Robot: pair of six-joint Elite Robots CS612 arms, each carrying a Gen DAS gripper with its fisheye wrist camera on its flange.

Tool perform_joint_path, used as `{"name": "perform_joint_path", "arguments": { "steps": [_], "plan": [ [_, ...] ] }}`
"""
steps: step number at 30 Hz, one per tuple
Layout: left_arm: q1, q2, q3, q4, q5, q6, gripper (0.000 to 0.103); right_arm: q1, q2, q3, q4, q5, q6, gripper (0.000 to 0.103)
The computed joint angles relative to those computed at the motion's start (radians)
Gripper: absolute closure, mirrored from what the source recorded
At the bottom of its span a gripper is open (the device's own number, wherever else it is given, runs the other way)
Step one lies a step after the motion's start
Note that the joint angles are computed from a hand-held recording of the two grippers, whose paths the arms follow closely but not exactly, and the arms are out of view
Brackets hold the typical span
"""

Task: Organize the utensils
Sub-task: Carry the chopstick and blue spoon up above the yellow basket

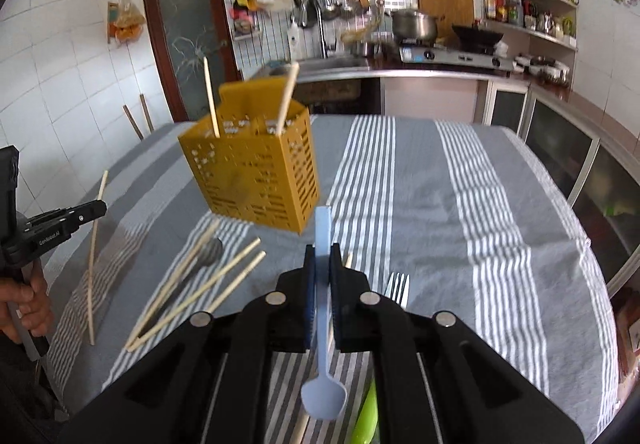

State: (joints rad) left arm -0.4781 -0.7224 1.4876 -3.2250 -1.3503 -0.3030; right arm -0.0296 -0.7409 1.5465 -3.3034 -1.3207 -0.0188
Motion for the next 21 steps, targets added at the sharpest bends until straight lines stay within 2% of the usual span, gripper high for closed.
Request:
{"name": "perform_joint_path", "arguments": {
  "steps": [15, 21],
  "plan": [
    [-0.023, -0.041, 0.043, -0.121, 0.051, 0.054, 0.098, -0.006, -0.035, 0.042, -0.114, 0.016, 0.002, 0.096],
    [-0.028, -0.044, 0.042, -0.127, 0.064, 0.071, 0.098, -0.005, -0.038, 0.045, -0.140, 0.007, 0.005, 0.096]
  ]
}}
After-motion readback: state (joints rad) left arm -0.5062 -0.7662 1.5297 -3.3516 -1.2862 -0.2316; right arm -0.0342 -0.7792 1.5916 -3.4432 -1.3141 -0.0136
